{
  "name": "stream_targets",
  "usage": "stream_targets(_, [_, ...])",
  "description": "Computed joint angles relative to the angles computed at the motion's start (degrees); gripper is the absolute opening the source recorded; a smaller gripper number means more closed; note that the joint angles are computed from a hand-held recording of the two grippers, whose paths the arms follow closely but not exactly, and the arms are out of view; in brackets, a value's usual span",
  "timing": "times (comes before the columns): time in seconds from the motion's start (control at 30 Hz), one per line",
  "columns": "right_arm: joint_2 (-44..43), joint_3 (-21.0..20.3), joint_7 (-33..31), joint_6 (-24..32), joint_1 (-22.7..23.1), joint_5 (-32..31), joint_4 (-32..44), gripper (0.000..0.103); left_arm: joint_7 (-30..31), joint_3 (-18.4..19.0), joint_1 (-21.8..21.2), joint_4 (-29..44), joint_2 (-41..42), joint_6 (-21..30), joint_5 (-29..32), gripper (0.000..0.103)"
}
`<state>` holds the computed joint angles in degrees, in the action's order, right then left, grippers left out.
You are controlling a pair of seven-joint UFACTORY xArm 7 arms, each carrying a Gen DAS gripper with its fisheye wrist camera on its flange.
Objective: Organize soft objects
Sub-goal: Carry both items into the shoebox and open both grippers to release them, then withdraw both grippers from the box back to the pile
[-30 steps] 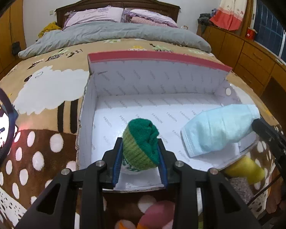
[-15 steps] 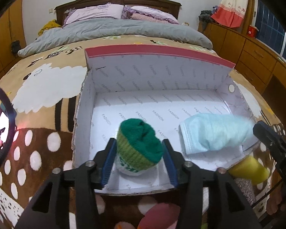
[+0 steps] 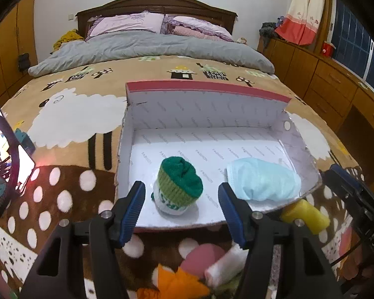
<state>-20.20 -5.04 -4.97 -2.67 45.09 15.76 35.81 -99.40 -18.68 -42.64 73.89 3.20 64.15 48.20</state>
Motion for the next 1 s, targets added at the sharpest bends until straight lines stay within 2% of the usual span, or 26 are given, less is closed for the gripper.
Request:
stream_targets(0.23, [-5.4,3.1,1.8,2.0,-2.0,-0.7,-3.2,0.035,-1.4,-1.9,-1.6,-0.5,-1.8,3.7,-1.0,0.064])
stream_targets(0.43, [-8.5,2.5,2.2,4.7,0.1,0.2,-5.5,0.036,-3.4,-3.4,-1.9,-2.8,-3.9,3.1,-2.6,0.064])
stream_targets(0.77, [-12.6,6.1,4.1,8.0,-1.4,0.2,-9.2,0.037,-6.1,-5.9,-2.2,-6.1,-6.5,4.2,-5.2,0.064])
stream_targets(1.0, [-14.8,7.5,6.0,9.8,-1.9,0.0,-10.6,0.037,-8.2,-7.2,-1.9,-9.7,-8.7,2.7,-8.2,0.064])
